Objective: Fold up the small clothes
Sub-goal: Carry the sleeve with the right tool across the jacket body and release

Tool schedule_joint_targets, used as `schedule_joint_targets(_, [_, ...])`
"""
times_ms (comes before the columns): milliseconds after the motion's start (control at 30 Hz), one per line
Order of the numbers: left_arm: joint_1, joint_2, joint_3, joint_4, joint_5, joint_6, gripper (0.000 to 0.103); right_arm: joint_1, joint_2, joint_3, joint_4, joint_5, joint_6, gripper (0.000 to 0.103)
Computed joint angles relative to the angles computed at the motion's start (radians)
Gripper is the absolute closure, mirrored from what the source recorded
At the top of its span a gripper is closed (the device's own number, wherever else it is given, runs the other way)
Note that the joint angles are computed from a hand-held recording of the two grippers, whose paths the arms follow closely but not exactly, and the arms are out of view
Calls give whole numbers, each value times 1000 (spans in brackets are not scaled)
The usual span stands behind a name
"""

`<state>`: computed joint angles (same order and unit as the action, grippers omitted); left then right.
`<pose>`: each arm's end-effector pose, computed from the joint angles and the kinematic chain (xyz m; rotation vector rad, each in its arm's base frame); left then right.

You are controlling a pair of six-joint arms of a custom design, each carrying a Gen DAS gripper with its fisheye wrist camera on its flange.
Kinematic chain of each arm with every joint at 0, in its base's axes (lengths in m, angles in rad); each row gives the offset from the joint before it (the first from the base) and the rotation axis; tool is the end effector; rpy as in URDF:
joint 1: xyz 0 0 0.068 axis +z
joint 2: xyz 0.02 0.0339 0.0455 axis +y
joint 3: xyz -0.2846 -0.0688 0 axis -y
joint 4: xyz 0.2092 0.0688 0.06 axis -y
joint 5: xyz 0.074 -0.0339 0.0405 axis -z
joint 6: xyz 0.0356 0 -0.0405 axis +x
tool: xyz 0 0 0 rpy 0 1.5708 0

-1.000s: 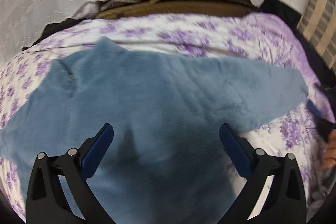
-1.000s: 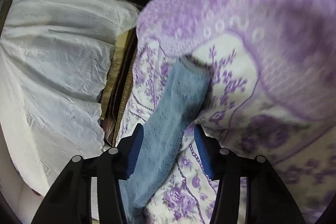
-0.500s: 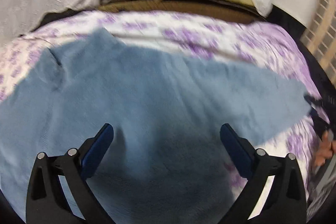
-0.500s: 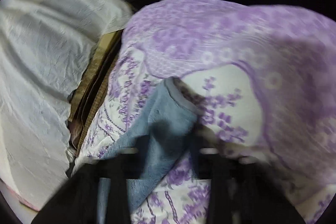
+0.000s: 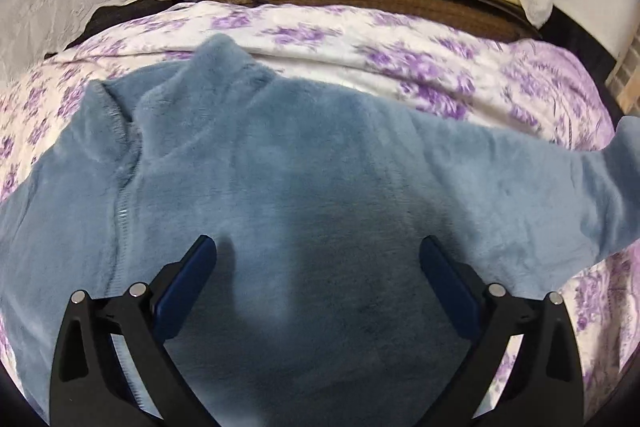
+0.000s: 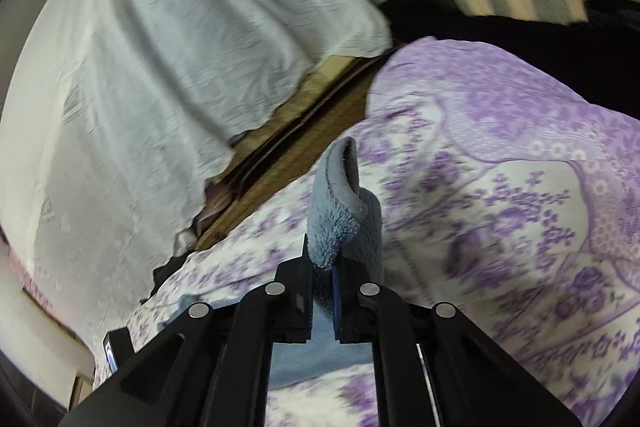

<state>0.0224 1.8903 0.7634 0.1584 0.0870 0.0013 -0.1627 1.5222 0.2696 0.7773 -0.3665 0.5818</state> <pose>0.3154 0.0040 0.1303 0.0075 2.5369 -0.1011 0.2231 -0.0237 0.1688 0.5319 2.0021 0.6343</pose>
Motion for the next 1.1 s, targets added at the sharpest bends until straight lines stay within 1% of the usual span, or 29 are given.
schedule_joint_targets(100, [53,-12,11,-38,14,35,4,96,-64,6,-51,51,25,96])
schedule_joint_targets(167, [94,-17,10,-51,27,49,4,167,-70,13,-52,86,54,96])
schedule_joint_targets(333, [193,-27,39,-112,115,76,4,355,-31,54,-47,202,97,96])
schedule_joint_targets(433, [217,-63,13,-112,138,109,4,479,-5,95,-61,268,124,96])
schedule_joint_targets(600, [263,-129,-4,-134,173,172,4,684,29,197,-130,366,156,95])
schedule_joint_targets(733, [336,-152,11,-164,213,213,4,823,72,288,-177,424,175,95])
schedule_joint_targets(933, [500,-128,89,-233,289,274,4,1003,212,472,-254,496,196,95])
schedule_joint_targets(1100, [586,-86,159,-267,304,307,4,1101,318,611,-319,549,199,95])
